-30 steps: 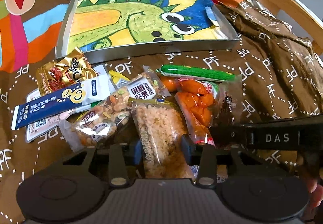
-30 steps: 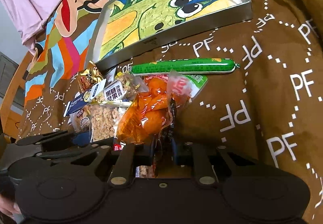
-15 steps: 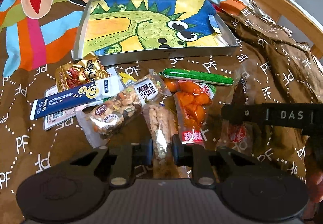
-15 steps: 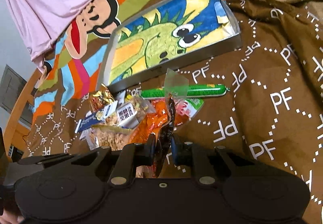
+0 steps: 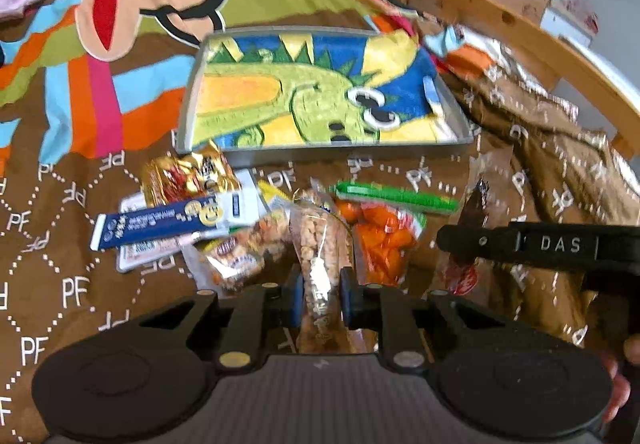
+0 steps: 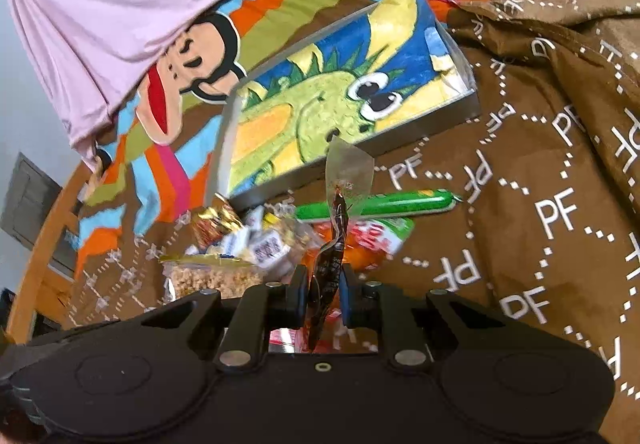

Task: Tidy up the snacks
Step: 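Carry both packets over the dinosaur tray and open both grippers to drop them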

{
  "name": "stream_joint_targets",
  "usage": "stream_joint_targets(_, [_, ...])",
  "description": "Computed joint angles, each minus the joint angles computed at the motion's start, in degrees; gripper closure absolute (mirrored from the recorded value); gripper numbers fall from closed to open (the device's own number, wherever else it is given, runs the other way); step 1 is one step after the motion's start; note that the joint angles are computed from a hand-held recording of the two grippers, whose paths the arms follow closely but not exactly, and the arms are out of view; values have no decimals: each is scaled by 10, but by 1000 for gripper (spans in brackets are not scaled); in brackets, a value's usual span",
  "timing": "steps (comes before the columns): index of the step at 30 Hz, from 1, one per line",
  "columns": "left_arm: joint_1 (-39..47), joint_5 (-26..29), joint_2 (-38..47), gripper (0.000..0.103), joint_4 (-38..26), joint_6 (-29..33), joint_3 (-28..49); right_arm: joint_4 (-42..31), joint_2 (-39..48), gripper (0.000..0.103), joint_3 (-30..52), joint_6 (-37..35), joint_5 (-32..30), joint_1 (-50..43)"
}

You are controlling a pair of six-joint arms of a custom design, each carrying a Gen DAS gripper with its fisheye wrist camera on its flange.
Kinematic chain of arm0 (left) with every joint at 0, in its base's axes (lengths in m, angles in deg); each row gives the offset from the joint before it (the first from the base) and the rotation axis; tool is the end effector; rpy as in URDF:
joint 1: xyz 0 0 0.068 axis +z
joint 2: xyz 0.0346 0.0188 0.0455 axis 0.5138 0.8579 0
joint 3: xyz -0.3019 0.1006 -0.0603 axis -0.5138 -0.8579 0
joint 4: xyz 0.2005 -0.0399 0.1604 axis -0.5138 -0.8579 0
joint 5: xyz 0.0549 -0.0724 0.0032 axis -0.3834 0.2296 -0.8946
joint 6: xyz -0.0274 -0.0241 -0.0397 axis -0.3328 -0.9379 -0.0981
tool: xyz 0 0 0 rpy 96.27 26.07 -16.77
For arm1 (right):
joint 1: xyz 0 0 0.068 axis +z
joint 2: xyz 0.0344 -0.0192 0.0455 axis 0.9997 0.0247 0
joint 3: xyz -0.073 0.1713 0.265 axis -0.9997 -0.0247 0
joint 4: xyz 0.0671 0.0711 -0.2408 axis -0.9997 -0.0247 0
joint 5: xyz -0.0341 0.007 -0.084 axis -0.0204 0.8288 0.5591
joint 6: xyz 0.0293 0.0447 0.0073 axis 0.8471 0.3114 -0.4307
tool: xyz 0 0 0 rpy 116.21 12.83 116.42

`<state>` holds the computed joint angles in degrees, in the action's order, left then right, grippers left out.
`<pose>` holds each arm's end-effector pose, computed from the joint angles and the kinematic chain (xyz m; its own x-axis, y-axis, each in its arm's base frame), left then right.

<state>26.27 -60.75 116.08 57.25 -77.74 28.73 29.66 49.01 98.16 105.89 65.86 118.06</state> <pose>0.3291 -0.0370 0.1439 -0.7655 0.2628 -0.5874 0.4024 0.9078 -0.1183 0.2810 0.1538 0.1303 -0.6989 0.5196 -0.4915 0.2499 0.8213 0.5129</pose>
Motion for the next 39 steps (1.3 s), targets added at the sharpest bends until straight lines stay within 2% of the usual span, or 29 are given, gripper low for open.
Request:
stream_joint_targets(9, [6, 19, -13, 84, -7, -71, 46, -19, -55, 86, 36, -29, 80, 22])
stream_joint_targets(14, [9, 28, 30, 84, -4, -94, 112, -17, -37, 86, 77, -81, 75, -13])
stream_joint_targets(21, [18, 58, 144, 84, -31, -152, 254, 59, 63, 86, 134, -65, 22, -83])
stream_joint_targets(25, [15, 77, 213, 84, -37, -162, 339, 87, 131, 86, 185, -54, -6, -115])
stream_joint_targets(33, [6, 95, 337, 84, -63, -162, 489, 50, 251, 86, 307, -70, -29, -145])
stream_joint_targets(39, [11, 90, 387, 84, -82, -152, 539, 18, 296, 85, 347, -87, -29, -153])
